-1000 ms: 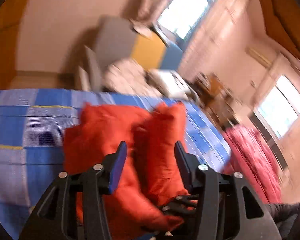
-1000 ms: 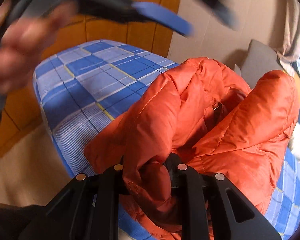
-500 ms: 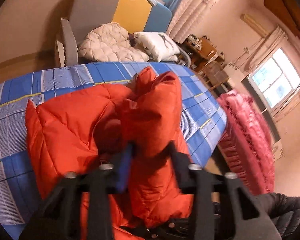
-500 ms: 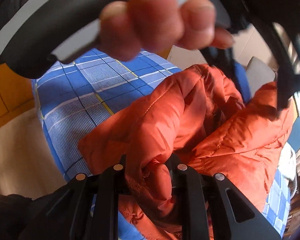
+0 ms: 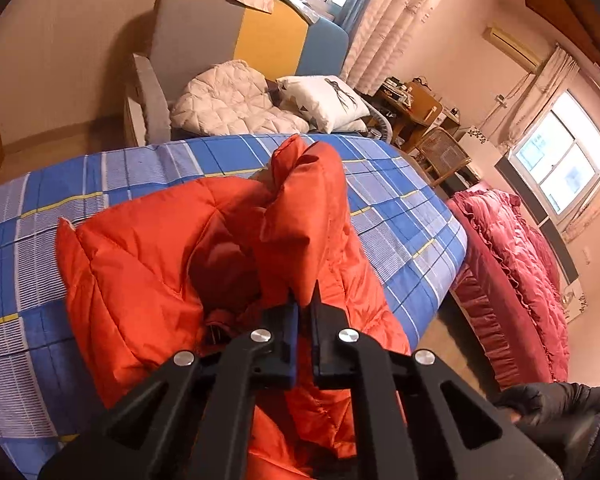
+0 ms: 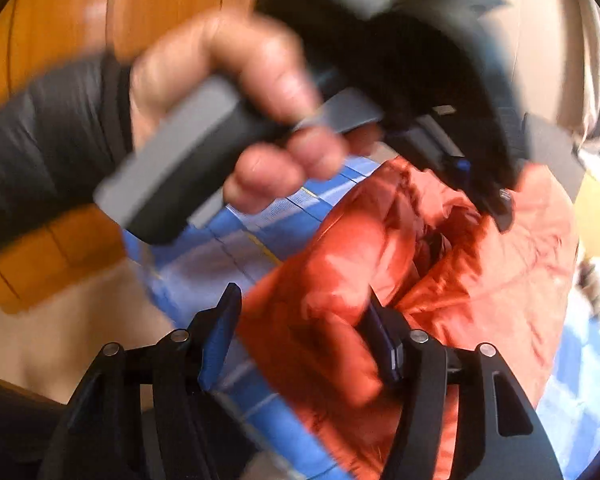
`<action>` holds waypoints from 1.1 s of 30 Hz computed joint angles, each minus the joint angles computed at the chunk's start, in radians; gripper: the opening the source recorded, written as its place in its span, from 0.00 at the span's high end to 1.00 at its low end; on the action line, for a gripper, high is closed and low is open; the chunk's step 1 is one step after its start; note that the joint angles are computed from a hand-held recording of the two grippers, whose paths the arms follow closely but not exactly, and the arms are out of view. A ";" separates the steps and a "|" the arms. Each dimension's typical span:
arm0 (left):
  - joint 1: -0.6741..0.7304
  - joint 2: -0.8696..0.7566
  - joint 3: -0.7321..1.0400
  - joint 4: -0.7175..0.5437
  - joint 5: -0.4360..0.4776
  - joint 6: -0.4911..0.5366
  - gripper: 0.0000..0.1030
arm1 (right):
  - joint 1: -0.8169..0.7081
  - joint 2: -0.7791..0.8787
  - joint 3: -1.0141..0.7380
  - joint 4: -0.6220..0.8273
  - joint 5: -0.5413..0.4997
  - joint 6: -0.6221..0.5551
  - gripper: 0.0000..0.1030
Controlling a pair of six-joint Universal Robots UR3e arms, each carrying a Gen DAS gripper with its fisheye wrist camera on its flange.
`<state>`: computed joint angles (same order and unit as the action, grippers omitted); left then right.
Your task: Fold large clothes
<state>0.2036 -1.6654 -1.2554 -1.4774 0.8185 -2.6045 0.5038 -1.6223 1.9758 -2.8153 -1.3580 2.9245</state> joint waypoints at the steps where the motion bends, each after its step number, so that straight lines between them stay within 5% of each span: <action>1: 0.008 0.007 -0.004 -0.002 0.001 -0.002 0.96 | -0.041 -0.052 0.023 0.024 0.066 0.005 0.38; 4: 0.030 0.027 -0.015 -0.013 0.001 -0.002 0.97 | -0.216 -0.238 0.112 0.110 0.280 0.014 0.36; 7: 0.050 0.061 -0.049 -0.008 0.003 0.003 0.97 | -0.392 -0.393 0.182 0.211 0.375 0.009 0.36; 13: 0.116 0.147 -0.206 0.045 -0.031 -0.008 0.97 | -0.389 -0.300 0.207 0.131 0.174 0.027 0.41; 18: 0.171 0.223 -0.368 0.132 -0.033 -0.028 0.97 | -0.301 -0.159 0.154 0.079 0.136 0.038 0.46; 24: 0.291 0.355 -0.473 0.063 -0.084 0.066 0.90 | -0.184 -0.033 0.060 0.054 0.055 0.045 0.46; 27: 0.382 0.453 -0.534 0.061 -0.098 0.062 0.42 | -0.139 0.012 0.041 0.027 0.025 0.066 0.46; 33: 0.487 0.499 -0.643 0.011 -0.129 0.104 0.32 | -0.121 0.084 0.007 0.010 0.012 0.061 0.46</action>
